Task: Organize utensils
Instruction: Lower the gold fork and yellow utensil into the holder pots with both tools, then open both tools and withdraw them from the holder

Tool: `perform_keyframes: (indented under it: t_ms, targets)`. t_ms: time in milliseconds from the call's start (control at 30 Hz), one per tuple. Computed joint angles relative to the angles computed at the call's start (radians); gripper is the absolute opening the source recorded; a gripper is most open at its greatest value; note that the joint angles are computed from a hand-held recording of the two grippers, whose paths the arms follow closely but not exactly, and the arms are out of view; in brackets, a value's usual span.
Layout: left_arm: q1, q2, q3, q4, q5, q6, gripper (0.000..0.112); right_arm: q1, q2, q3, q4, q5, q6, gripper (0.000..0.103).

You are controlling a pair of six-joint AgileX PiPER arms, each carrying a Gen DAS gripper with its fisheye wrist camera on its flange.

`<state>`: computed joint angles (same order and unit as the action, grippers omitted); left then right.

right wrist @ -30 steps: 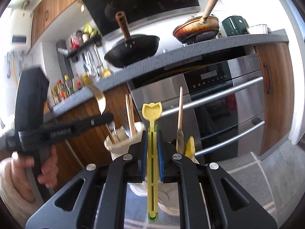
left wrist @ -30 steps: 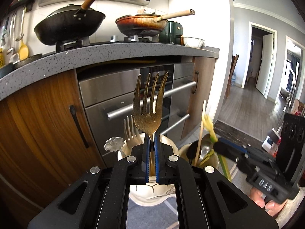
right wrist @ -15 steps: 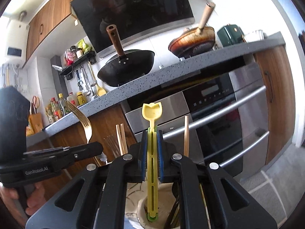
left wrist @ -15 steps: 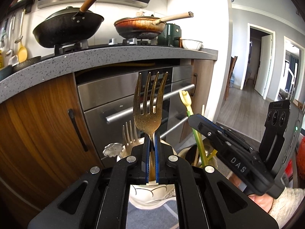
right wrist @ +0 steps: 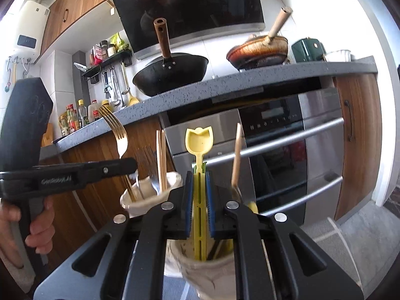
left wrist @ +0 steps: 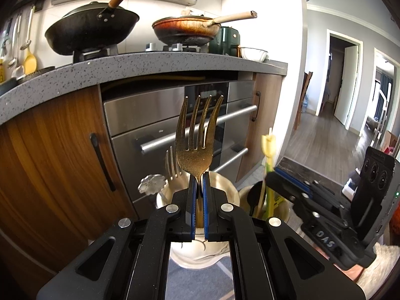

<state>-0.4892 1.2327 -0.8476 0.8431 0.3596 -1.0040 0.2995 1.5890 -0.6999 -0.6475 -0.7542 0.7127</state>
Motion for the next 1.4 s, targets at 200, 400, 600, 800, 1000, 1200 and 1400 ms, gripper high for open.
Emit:
perform_keyframes:
  t_ms: [200,400,600,800,1000,1200,1400]
  targets:
    - [0.000,0.005,0.011,-0.038,-0.005,0.032,0.005,-0.012,-0.044,0.039,-0.081,0.049,0.032,0.010]
    - [-0.002,0.016,0.010,-0.063,0.000,0.050,0.005,0.013,-0.065,0.045,-0.104,0.134,0.049,0.010]
    - [-0.004,0.015,0.004,-0.072,0.011,0.049,0.005,0.045,-0.064,0.030,-0.092,0.216,0.041,0.010]
    - [-0.008,0.008,-0.006,-0.084,0.039,0.054,0.009,0.045,-0.073,0.023,-0.112,0.246,0.067,0.012]
    - [-0.036,-0.010,-0.005,-0.036,0.078,-0.004,0.021,0.035,-0.093,0.027,-0.142,0.257,0.111,0.033]
    - [-0.082,-0.046,-0.002,0.024,0.149,-0.072,0.035,0.028,-0.150,0.051,-0.169,0.269,0.141,0.044]
    - [-0.207,-0.142,0.034,0.123,0.293,-0.184,0.058,0.019,-0.265,0.090,-0.291,0.341,0.269,0.055]
